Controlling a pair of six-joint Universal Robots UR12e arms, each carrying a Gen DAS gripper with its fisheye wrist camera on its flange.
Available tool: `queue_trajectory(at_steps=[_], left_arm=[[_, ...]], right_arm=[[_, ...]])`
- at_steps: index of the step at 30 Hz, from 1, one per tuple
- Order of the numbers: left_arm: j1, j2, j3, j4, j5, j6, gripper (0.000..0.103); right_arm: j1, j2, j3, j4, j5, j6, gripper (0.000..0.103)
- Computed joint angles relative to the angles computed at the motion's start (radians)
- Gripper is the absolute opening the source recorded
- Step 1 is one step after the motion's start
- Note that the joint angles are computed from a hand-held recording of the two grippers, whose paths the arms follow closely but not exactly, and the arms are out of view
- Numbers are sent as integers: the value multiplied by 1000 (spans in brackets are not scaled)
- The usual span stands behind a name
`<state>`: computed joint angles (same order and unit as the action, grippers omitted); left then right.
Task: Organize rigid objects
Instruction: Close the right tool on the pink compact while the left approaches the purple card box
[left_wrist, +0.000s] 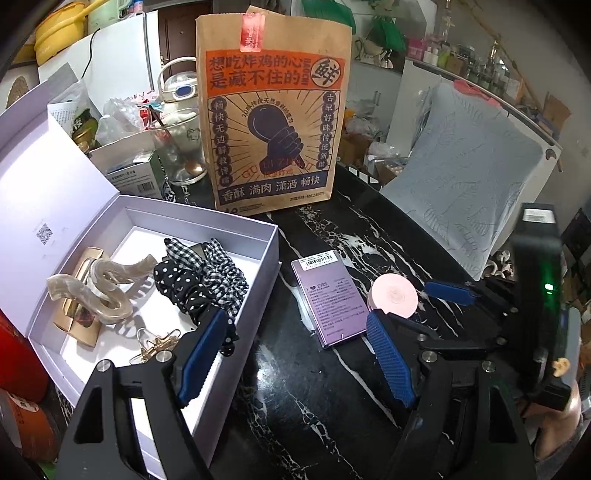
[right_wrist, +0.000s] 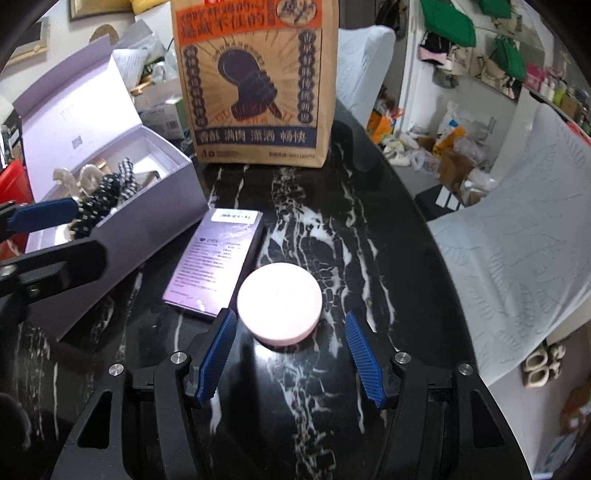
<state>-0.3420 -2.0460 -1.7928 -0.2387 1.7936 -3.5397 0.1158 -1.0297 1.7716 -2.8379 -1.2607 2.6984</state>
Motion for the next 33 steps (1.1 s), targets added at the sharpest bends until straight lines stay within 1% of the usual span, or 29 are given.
queue_trajectory(at_steps=[4, 5, 6, 11, 14, 16, 20, 22, 23, 26, 29, 31, 33], left_arm=[[4, -1, 1, 2, -27, 8, 78], [5, -1, 2, 4, -33, 10, 78], [4, -2, 4, 6, -36, 11, 78], [-2, -13, 22, 17, -47, 41, 78], [-10, -28, 39, 23, -53, 66, 78], [-12, -39, 48, 26, -73, 73, 78], [-16, -61, 70, 6, -120, 78, 78], [-20, -71, 77, -2, -132, 73, 78], [-23, -75, 81, -8, -129, 68, 78], [-32, -89, 94, -37, -93, 31, 78], [-32, -95, 94, -43, -77, -3, 78], [-33, -100, 107, -93, -51, -25, 78], [-33, -106, 115, -119, -35, -36, 78]], right_arm=[[-6, 14, -12, 16, 28, 12, 61], [-9, 16, -13, 15, 43, 13, 52], [-12, 17, -13, 15, 61, 14, 50], [-16, 16, -5, -13, 39, 17, 50], [-32, 7, 5, -18, 17, 45, 50], [-46, -1, 10, -1, 19, 63, 50], [-68, -19, 39, -24, -15, 86, 50], [-84, -31, 53, -7, 13, 96, 50], [-88, -34, 60, -10, 18, 99, 50], [-92, -46, 89, -52, -4, 103, 50], [-100, -53, 101, -56, 9, 114, 50], [-104, -56, 106, -58, 14, 118, 50], [-108, -58, 110, -58, 21, 122, 50]])
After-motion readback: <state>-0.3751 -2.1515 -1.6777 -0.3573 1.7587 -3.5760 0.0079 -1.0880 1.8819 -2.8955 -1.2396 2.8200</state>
